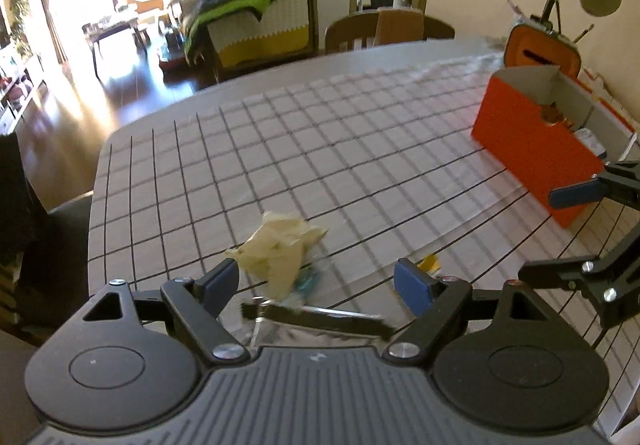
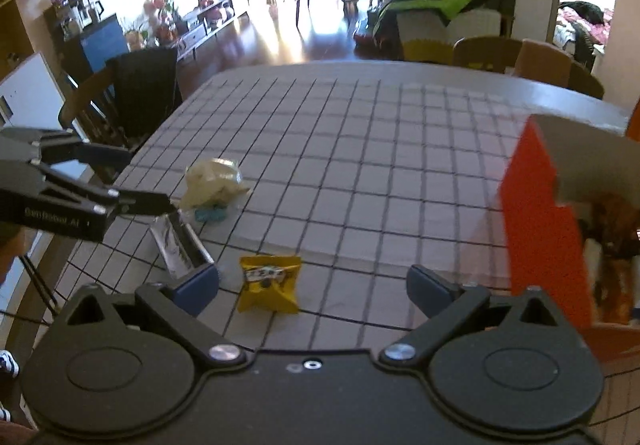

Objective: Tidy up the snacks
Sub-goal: 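Move both grippers back from the box over the remaining snacks, then grasp the beige packet with the left gripper while the right grasps the yellow packet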

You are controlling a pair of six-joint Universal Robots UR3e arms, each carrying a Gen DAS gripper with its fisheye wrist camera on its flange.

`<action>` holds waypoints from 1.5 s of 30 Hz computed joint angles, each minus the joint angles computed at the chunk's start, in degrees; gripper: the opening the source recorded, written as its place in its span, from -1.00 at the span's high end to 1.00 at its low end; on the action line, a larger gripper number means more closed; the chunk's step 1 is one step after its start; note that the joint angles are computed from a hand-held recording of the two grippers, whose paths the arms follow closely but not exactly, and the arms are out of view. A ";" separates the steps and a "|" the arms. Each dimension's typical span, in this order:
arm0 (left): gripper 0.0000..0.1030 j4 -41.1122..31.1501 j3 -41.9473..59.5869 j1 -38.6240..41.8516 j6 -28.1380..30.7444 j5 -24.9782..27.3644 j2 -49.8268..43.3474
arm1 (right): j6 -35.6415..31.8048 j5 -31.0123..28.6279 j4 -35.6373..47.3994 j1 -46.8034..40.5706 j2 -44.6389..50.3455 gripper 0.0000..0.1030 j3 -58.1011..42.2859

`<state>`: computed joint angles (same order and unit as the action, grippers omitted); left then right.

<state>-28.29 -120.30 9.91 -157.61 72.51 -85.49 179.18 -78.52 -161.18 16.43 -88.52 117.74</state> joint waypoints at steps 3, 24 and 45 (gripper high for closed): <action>-0.65 -1.21 2.36 1.78 2.46 -0.62 -3.64 | 2.14 0.15 0.83 1.53 3.33 -0.92 -2.40; -0.32 -14.19 28.63 -1.15 4.64 2.25 -28.79 | 6.85 -6.05 9.71 8.38 21.84 -0.33 -20.54; 0.34 -10.84 25.27 1.01 1.86 0.44 -27.38 | 3.25 -8.77 3.36 9.59 21.53 0.28 -17.51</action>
